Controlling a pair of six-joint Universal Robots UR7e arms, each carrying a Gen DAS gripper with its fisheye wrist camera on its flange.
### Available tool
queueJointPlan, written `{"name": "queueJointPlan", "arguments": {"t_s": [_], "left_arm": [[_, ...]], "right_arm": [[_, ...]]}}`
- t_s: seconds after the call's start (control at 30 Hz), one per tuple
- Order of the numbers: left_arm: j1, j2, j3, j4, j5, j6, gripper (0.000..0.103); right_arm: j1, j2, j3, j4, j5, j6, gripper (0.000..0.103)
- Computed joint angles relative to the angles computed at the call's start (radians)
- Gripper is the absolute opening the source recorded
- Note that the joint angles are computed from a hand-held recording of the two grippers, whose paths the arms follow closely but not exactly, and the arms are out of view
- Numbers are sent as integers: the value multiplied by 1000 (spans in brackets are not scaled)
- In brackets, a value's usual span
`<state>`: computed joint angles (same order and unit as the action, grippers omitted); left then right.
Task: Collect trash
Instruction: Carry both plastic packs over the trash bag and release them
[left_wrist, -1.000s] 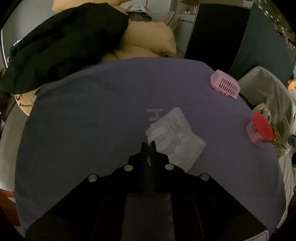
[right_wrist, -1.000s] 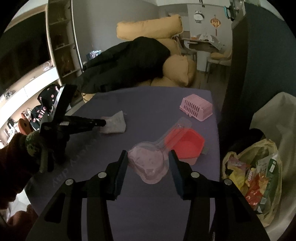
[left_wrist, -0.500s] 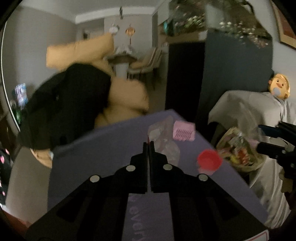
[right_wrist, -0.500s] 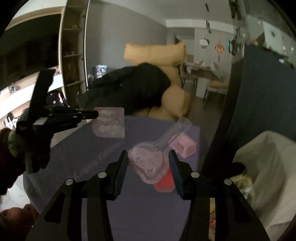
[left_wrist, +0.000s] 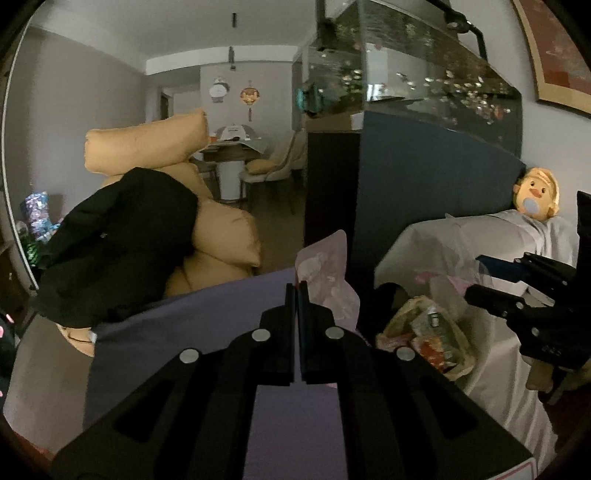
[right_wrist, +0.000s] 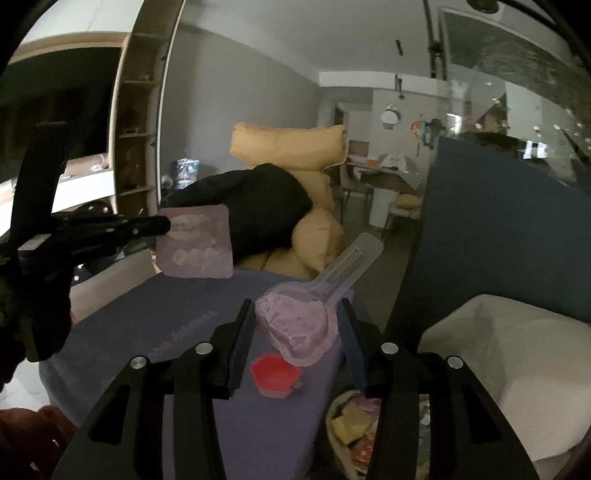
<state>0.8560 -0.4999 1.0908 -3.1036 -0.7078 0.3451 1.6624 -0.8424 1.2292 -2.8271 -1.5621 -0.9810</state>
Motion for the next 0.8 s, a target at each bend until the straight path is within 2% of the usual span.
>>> {"name": "queueJointPlan", "arguments": {"t_s": [0.13, 0.4, 0.57, 0.8], "left_arm": [[-1, 30, -50, 84, -47, -49, 1], [1, 156, -245, 290, -131, -108, 1], [22, 259, -418, 448, -211, -169, 1], [42, 430, -705, 623, -249, -186, 1]], "right_arm": [[-13, -19, 9, -32, 0, 0, 43], [-53, -46, 3, -77, 1, 20, 43], [-76, -61, 8, -105, -1, 37, 43], [-105, -52, -23, -121, -17, 64, 43]]}}
